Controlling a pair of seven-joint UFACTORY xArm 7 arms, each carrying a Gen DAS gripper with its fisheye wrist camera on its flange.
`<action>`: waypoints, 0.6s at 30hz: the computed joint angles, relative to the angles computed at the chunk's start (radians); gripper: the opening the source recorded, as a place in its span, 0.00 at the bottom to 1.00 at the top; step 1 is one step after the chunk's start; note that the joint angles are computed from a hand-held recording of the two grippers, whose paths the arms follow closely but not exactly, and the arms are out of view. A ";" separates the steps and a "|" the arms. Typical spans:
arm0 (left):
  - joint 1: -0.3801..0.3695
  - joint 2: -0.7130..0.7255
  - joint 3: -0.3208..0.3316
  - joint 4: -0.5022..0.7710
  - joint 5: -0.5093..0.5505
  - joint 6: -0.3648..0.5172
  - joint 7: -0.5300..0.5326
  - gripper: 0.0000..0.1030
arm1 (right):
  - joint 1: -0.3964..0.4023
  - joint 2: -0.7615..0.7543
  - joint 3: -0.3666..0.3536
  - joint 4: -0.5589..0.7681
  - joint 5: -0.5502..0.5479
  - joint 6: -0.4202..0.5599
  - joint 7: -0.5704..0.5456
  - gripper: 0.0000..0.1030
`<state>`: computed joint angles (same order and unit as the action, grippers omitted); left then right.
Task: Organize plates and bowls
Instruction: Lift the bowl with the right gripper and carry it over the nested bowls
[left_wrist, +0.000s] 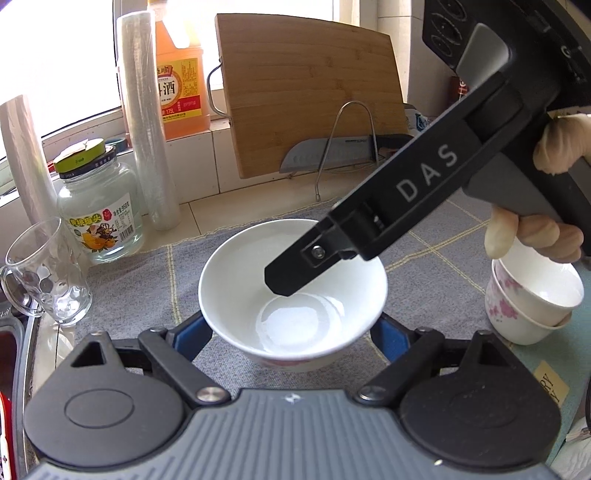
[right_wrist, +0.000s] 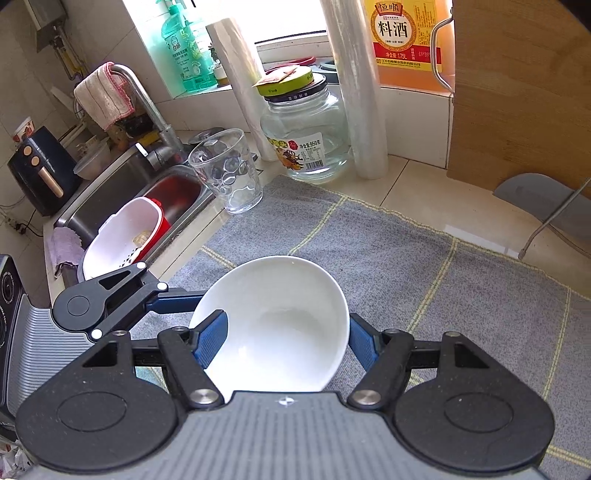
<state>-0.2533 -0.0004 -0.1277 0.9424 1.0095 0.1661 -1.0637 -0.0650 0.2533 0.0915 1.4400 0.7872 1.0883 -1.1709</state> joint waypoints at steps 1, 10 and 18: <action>-0.003 -0.005 -0.003 -0.004 -0.009 0.002 0.008 0.89 | 0.000 0.000 0.000 0.000 0.000 0.000 0.000 0.73; -0.025 -0.047 -0.055 -0.018 -0.100 0.036 0.083 0.89 | -0.036 -0.090 -0.042 -0.089 0.035 0.045 -0.058 0.73; -0.046 -0.060 -0.085 -0.018 -0.143 0.048 0.118 0.89 | -0.058 -0.166 -0.092 -0.155 0.061 0.078 -0.107 0.73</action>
